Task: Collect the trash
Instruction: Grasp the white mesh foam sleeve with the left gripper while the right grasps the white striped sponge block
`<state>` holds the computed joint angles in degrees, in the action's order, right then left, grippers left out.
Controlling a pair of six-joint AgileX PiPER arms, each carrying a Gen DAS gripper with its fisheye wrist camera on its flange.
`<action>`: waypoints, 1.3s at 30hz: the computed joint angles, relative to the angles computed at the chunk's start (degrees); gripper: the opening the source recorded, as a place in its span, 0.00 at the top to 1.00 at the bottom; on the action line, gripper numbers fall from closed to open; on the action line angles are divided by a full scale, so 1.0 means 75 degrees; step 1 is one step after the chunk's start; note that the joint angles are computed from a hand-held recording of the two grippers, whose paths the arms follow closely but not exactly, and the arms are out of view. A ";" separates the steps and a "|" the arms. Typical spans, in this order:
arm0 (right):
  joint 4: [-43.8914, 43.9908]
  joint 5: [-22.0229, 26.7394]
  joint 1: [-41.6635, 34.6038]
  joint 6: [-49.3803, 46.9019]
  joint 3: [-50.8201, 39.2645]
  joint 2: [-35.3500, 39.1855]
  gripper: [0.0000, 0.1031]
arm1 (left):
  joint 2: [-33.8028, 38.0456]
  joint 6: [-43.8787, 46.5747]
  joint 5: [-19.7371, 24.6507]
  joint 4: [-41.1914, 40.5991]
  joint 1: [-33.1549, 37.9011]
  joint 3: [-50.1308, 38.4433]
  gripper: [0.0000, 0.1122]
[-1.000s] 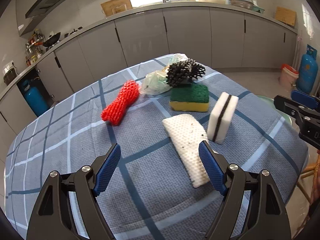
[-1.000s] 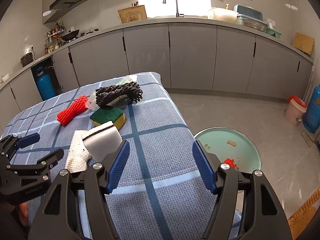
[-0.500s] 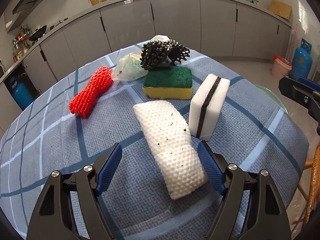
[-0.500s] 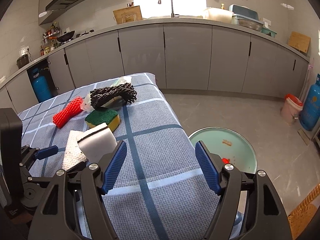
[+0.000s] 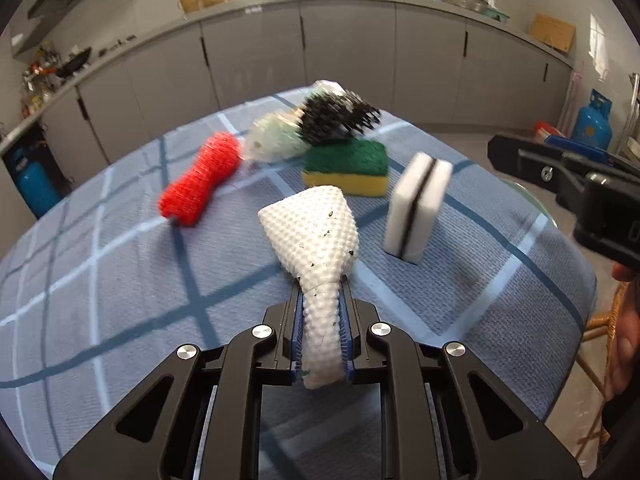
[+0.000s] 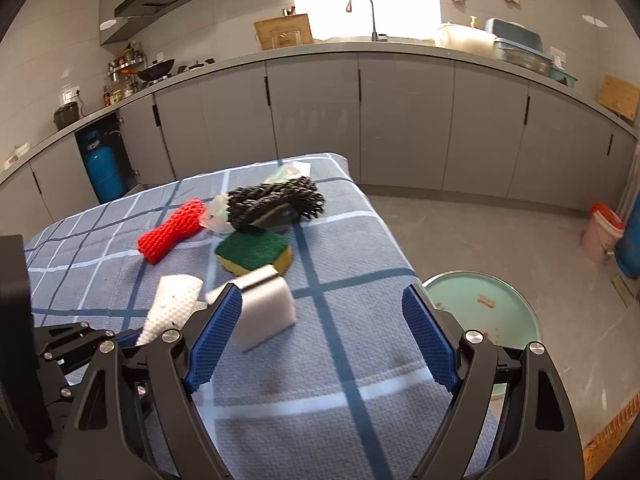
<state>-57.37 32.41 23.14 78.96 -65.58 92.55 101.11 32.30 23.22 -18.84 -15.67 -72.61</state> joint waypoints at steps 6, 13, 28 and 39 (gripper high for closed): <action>0.0260 0.0085 0.0209 -0.0411 -0.0719 0.0656 0.21 | -0.0148 -0.1937 -0.0815 0.2043 0.0176 0.0013 0.85; 0.0442 0.0457 0.0489 -0.0530 -0.1416 0.1423 0.21 | 0.0153 -0.2592 -0.0809 0.2664 0.0454 -0.0300 0.85; 0.1015 0.0266 0.0434 -0.0914 -0.1300 0.1473 0.64 | 0.0143 -0.2849 -0.0942 0.2963 0.0550 -0.0227 0.85; 0.0464 -0.0028 0.0610 -0.0441 -0.0579 0.0779 0.69 | -0.0112 -0.2959 -0.0916 0.3036 0.0450 -0.0095 0.85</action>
